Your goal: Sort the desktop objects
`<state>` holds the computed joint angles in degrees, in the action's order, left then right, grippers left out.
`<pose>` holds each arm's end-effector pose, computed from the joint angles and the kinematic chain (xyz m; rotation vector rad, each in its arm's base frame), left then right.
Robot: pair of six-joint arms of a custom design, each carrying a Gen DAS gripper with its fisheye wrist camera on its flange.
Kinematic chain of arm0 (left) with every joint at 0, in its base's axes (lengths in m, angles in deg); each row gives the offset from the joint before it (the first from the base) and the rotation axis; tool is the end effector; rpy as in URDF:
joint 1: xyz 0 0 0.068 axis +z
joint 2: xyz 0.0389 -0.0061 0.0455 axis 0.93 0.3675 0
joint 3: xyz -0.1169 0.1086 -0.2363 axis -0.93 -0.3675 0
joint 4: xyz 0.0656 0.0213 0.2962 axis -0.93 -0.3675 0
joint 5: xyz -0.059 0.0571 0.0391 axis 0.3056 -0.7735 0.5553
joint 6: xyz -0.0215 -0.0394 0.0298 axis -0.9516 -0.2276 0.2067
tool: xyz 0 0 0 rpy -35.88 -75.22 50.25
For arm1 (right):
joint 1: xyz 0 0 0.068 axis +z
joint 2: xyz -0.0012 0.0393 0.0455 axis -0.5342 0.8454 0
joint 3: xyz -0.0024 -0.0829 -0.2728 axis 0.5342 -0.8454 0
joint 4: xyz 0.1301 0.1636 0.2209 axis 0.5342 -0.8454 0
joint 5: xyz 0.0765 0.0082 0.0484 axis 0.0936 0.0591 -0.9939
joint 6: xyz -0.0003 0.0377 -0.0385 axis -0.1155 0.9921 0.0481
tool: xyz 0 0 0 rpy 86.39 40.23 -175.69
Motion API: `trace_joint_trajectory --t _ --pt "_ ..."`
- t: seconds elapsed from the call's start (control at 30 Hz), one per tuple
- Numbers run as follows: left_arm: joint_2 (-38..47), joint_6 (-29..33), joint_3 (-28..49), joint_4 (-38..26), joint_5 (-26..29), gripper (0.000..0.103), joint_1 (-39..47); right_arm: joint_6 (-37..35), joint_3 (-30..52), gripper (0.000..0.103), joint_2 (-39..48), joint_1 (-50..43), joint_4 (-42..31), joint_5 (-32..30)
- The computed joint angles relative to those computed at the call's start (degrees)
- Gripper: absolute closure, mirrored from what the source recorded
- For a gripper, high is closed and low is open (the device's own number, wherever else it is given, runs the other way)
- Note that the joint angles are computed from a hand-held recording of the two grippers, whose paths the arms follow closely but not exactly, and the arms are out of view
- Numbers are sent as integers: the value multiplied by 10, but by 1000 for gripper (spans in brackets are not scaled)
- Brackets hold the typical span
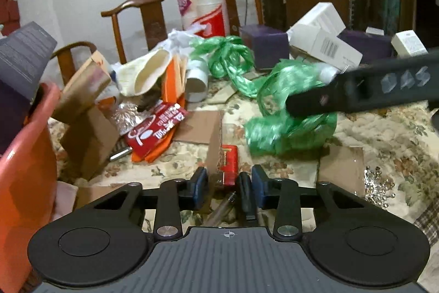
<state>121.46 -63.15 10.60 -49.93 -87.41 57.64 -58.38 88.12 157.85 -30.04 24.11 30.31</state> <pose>0.2525 -0.0407 0.1845 0.1147 2.2020 0.1337 0.3148 0.0321 0.2095 -0.4125 2.1586 0.6567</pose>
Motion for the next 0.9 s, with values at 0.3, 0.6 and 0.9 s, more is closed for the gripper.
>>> trace_joint_trajectory --t 0.3,0.6,0.9 --pt "-19 -6 -1 -5 31 93 27 4 -16 50 44 28 75 28" --pt "-97 1 -4 -34 29 93 37 -18 -27 78 -25 -20 78 -2" --pt "-102 -6 -5 -34 30 93 28 30 -20 16 -27 -106 71 28"
